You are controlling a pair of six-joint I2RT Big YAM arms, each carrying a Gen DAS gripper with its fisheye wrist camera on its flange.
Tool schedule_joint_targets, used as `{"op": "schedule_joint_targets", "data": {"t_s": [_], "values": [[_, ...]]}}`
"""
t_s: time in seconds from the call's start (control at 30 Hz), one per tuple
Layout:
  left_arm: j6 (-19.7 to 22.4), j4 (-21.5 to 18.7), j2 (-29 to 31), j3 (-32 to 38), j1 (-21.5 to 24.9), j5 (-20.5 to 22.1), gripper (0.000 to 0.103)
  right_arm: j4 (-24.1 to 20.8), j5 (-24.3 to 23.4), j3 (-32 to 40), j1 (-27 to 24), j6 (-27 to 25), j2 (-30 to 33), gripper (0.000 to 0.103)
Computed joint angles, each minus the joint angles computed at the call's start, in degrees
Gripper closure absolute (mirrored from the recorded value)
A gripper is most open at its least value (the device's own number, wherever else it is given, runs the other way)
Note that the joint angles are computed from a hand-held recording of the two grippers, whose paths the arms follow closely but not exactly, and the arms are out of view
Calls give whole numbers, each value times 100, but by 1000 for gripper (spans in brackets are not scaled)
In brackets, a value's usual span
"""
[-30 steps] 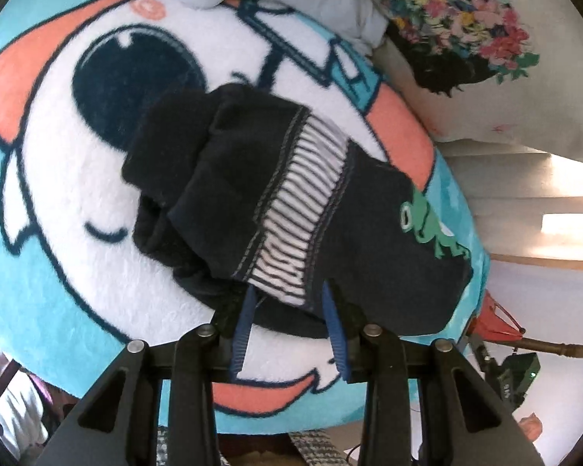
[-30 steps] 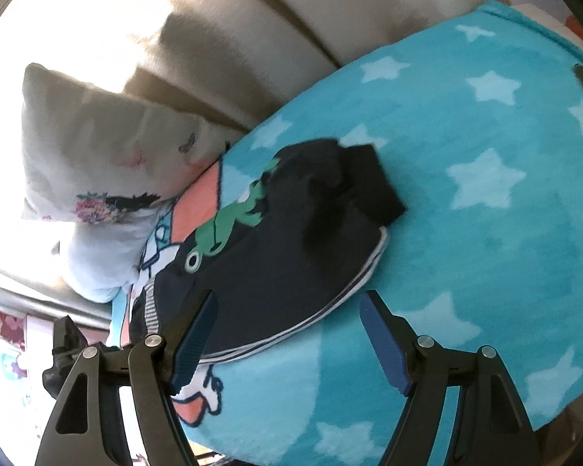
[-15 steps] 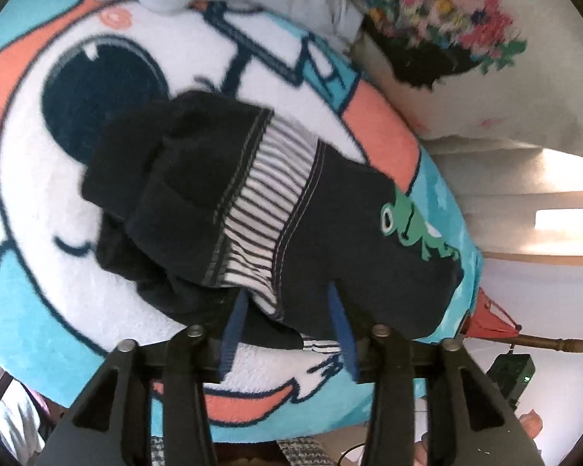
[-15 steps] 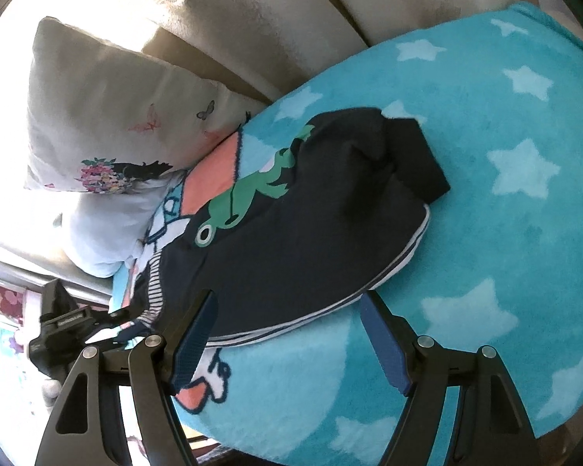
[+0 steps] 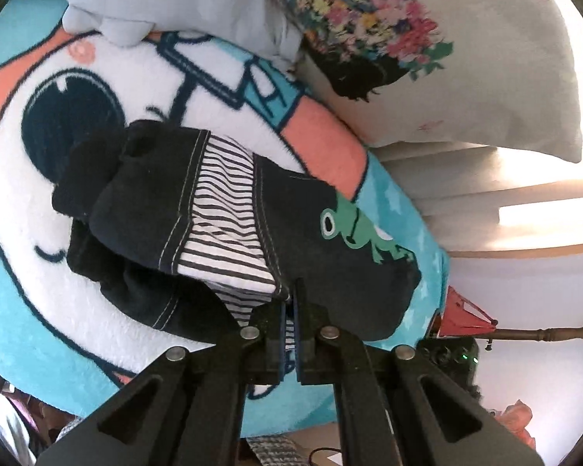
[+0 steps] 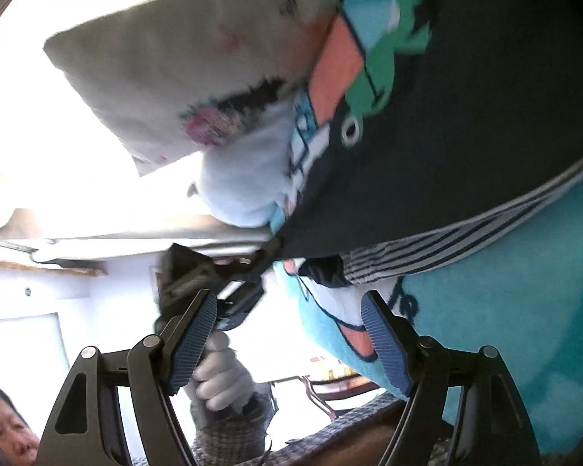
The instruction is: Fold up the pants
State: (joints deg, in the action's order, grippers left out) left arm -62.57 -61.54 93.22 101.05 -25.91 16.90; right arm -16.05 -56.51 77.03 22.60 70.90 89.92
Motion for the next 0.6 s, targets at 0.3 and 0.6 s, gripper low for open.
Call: {"op": "schedule_joint_targets", "data": {"t_s": [0.3,0.6], "values": [[-23,72,-93,-213,20,-2,100,-2158,1558,1128,95,-1537,372,22],[246,-48,89,96,122,-67,100,-3479,2753,1801,-284,-2285,696,79]]}}
